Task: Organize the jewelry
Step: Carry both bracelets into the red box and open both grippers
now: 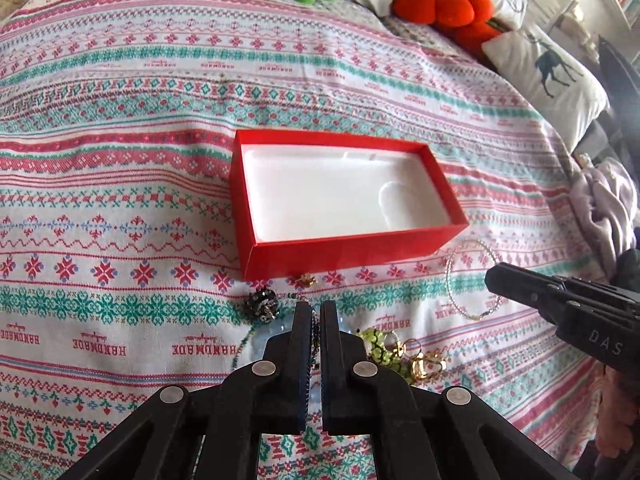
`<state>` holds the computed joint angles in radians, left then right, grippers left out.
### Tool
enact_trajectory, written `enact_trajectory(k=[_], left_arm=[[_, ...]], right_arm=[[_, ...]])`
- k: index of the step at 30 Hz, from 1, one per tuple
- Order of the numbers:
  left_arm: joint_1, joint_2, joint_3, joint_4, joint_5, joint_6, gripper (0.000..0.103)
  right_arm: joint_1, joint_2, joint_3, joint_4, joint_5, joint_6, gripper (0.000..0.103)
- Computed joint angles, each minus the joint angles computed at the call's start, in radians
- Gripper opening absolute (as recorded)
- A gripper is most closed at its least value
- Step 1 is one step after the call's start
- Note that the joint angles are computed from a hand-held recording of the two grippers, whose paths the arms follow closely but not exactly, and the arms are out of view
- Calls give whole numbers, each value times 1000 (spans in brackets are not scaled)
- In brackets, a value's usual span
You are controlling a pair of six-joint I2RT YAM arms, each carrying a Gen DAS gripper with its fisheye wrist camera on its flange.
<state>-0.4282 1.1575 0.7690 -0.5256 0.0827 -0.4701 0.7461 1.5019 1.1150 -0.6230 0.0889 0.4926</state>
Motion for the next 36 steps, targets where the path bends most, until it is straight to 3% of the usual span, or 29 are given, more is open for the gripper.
enact_trajectory(k=[7, 13, 20, 27, 36], left_arm=[[-5, -6, 64, 14, 2, -3, 0], [-14, 103, 135, 102, 18, -11, 0], [35, 249, 161, 246, 135, -64, 0], [77, 370, 169, 263, 60, -30, 0], [67, 410, 182, 253, -64, 29, 0]], right_arm=[[8, -14, 41, 4, 6, 10, 4], [14, 18, 111, 23, 24, 4, 4], [-17, 90, 170, 61, 30, -13, 4], [-59, 182, 226, 74, 9, -36, 4], [-56, 292, 303, 83, -55, -74, 4]])
